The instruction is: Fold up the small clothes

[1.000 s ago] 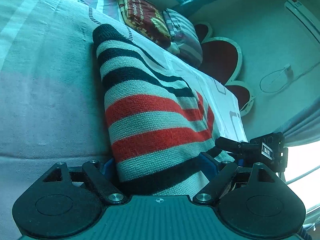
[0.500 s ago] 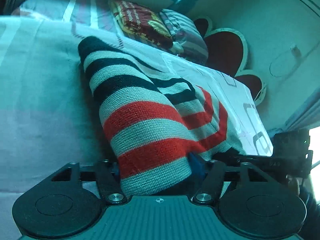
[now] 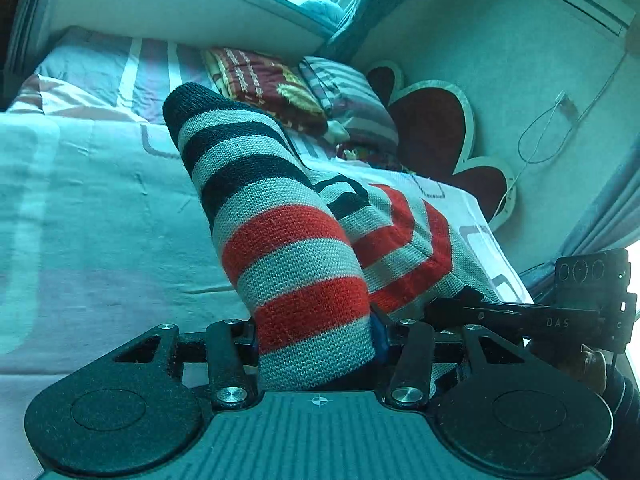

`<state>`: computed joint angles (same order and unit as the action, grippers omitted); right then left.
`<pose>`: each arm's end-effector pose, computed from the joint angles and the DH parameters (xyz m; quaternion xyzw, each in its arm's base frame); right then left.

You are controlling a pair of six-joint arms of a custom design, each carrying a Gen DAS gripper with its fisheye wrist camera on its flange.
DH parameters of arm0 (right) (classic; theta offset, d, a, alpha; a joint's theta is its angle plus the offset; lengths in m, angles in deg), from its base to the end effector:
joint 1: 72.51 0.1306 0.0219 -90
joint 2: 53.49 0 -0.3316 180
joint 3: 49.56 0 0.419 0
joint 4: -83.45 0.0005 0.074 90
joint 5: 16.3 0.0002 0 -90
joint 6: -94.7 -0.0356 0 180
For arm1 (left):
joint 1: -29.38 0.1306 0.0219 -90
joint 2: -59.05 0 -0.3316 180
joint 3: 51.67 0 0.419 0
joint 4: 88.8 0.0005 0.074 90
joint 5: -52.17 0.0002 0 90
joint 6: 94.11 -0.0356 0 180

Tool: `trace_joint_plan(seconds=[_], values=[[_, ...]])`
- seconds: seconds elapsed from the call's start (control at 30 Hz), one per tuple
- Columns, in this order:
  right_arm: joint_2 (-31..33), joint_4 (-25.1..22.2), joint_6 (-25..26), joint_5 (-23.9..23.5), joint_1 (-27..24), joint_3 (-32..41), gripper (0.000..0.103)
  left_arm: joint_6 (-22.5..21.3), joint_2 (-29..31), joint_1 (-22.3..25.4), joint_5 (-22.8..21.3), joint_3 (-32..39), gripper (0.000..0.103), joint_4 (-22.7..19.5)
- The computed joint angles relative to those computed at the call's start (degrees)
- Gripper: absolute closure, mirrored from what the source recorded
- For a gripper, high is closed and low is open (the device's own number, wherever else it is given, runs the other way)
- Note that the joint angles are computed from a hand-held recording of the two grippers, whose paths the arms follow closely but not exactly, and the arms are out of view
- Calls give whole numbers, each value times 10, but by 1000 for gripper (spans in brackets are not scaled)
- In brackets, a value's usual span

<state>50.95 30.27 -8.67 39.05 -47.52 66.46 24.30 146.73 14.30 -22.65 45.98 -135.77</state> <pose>0.5284 0.2681 0.4671 -0.2096 0.8539 0.3851 0.2804 0.4875 -0.1415 0.4691 -0.0444 0.8879 -0.2737 0.3670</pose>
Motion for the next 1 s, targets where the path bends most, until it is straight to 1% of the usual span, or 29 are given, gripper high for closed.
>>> trace_joint_plan(seconds=[0.17,0.33,0.53,0.63,0.83,0.9,0.93,0.97,1.0], values=[[-12,19,-20,11,37,1,69,-10,-73,18,-16,-32,55,-31],[-17,50,-53,19,82,-5,69,-29,-147,46,-32,-63,55,-78],[4,78,-75,33,141,0,69,-55,-235,112,-22,-118,55,-134],[28,79,-84,31,165,16,69,-71,-271,155,-5,-147,55,-158],[91,76,-103,22,199,57,69,-107,-324,238,32,-221,54,-180],[111,67,-106,18,209,65,69,-107,-337,265,47,-250,54,-191],[123,54,-100,20,213,71,69,-110,-340,275,51,-264,53,-198],[142,27,-92,27,214,86,69,-112,-341,281,47,-278,50,-205],[147,27,-98,34,212,77,68,-105,-349,288,51,-297,41,-198]])
